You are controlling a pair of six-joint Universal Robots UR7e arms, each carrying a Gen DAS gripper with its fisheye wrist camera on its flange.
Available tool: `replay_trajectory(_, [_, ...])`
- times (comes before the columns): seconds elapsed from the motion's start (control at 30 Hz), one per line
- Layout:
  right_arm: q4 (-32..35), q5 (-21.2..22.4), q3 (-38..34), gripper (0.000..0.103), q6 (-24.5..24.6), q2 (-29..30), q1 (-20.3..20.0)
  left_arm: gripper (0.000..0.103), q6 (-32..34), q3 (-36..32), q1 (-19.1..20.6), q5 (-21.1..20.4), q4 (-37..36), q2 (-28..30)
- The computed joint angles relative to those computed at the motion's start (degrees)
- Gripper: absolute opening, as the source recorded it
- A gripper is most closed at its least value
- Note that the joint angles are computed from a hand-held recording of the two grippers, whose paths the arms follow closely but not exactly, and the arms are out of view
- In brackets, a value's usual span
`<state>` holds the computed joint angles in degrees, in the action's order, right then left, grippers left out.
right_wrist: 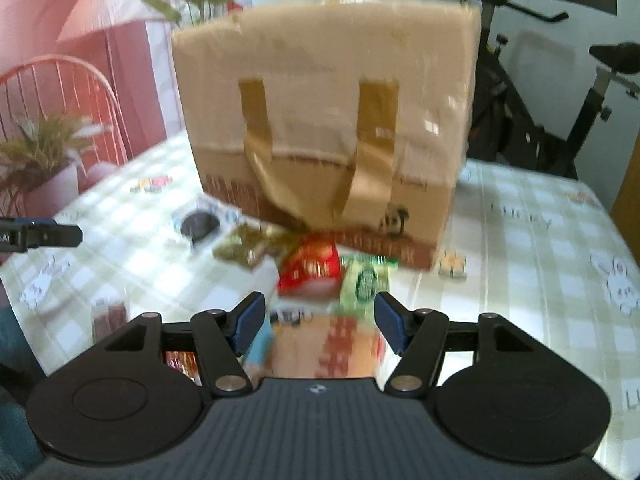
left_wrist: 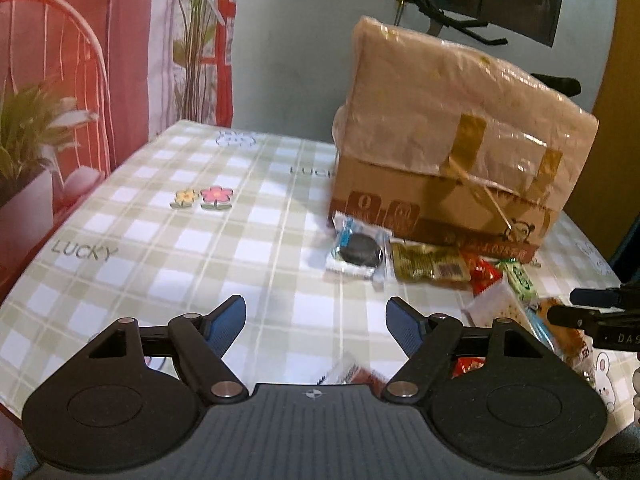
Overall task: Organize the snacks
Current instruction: 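Grasp the jerky packet with the left tool while the right tool grasps the bread cake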
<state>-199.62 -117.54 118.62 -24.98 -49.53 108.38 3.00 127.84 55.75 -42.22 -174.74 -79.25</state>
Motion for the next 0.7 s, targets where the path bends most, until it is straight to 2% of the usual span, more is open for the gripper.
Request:
replay_trajectory(0.07, [1.7,-0.3,0.6,0.064,1.2,-0.5,-0.2,0.079,-0.8,0.1,0.3,-0.3,0.6,-0.1])
replay_trajectory(0.2, [3.9,-1.0,1.5,0.083,1.9,-0.8,0.3,0.079,-2.0,0.0,0.8,-0.8,1.9,-0.1])
replay_trajectory(0.27, [5.5,-2.5,0.9,0.087,1.8,-0.2,0.8,0.079,-2.6,-0.1,1.0,-1.1,2.7,0.0])
replay_trajectory(0.33, [4.9,-3.9,0.4,0.088,1.3,0.9,1.1,0.079,-3.4,0.0,1.0,-1.4,3.8,-0.1])
replay_trajectory(0.43, [5.4,-3.2,-0.2,0.088,2.6,1.5,0.4,0.079,-5.8,0.3,1.2,-2.0,6.8,-0.8])
replay_trajectory(0.6, [4.8,-1.7,-1.4,0.08,3.9,2.6,-0.7,0.075,-11.7,0.1,1.7,-3.9,14.7,-2.0])
replay_trajectory(0.7, [4.2,-1.9,-2.0,0.08,3.3,3.5,-0.3,0.072,-12.0,0.1,1.5,-4.8,16.4,-1.8])
